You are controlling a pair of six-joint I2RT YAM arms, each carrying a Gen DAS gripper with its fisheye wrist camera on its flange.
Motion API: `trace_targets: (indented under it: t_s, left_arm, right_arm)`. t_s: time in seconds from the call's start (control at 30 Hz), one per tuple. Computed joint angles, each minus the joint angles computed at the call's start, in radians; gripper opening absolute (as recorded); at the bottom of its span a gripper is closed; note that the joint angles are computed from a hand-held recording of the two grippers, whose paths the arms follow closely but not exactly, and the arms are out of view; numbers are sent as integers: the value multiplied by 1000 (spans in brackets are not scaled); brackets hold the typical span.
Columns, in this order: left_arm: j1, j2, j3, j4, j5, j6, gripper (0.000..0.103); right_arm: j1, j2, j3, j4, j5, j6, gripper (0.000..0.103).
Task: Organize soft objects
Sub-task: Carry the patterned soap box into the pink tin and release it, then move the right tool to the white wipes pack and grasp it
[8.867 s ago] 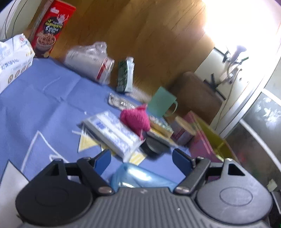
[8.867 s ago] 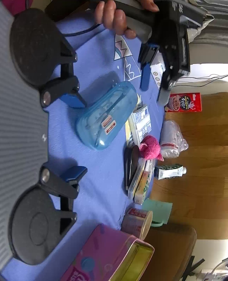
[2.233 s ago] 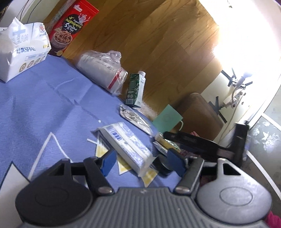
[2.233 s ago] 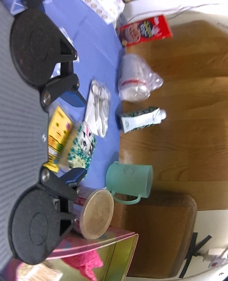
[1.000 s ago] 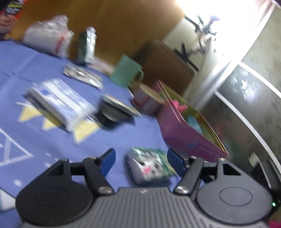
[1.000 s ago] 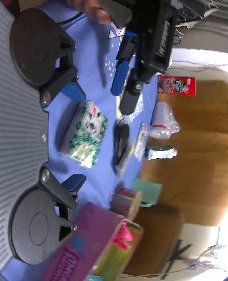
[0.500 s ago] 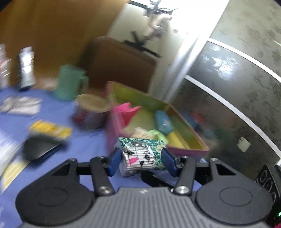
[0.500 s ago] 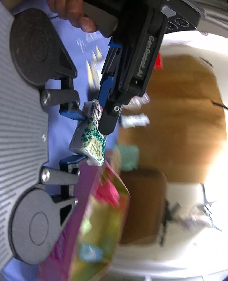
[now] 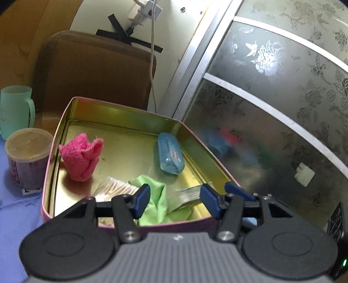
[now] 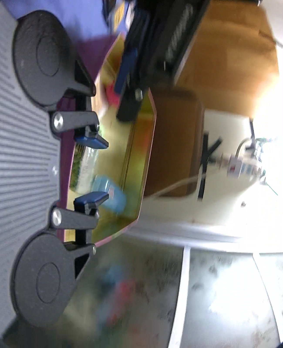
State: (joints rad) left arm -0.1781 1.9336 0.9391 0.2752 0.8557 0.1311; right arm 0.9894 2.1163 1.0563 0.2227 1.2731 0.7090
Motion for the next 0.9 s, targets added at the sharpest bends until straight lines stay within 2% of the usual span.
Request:
trace_targets:
  t_s: [0.1,0.27,0.37,0.43,0.6,0.7,0.77,0.9]
  left_arm:
    - [3,-11,-24,11,-14,17,52]
    - [22,-53,-81,23,-7,44,52]
    - [41,-90,-134,43,4,80,54]
    - [69,-114,-165,40,28,104,55]
    - [167,-144,-196,-46,97,188,55]
    - [242,-135,-184,-134,131,274,55]
    - [300,-112,-165,-197,139,344,55]
    - [419,-24,-93,-342,126,480,55]
  right_arm:
    - [-2,-17,-58,64,-11,42,47]
    - [28,-10,-63,43,18,123,47]
    - [31,-14,-72,83,21,114,47]
    - [43,-13,-58,64,28,131,47]
    - [84,4,-5,-32,52,212,47]
    - [107,15,15,-40,56,226,47]
    - [120,29,40,-43,37,219,47]
    - [125,57,76,21,-50,129,47]
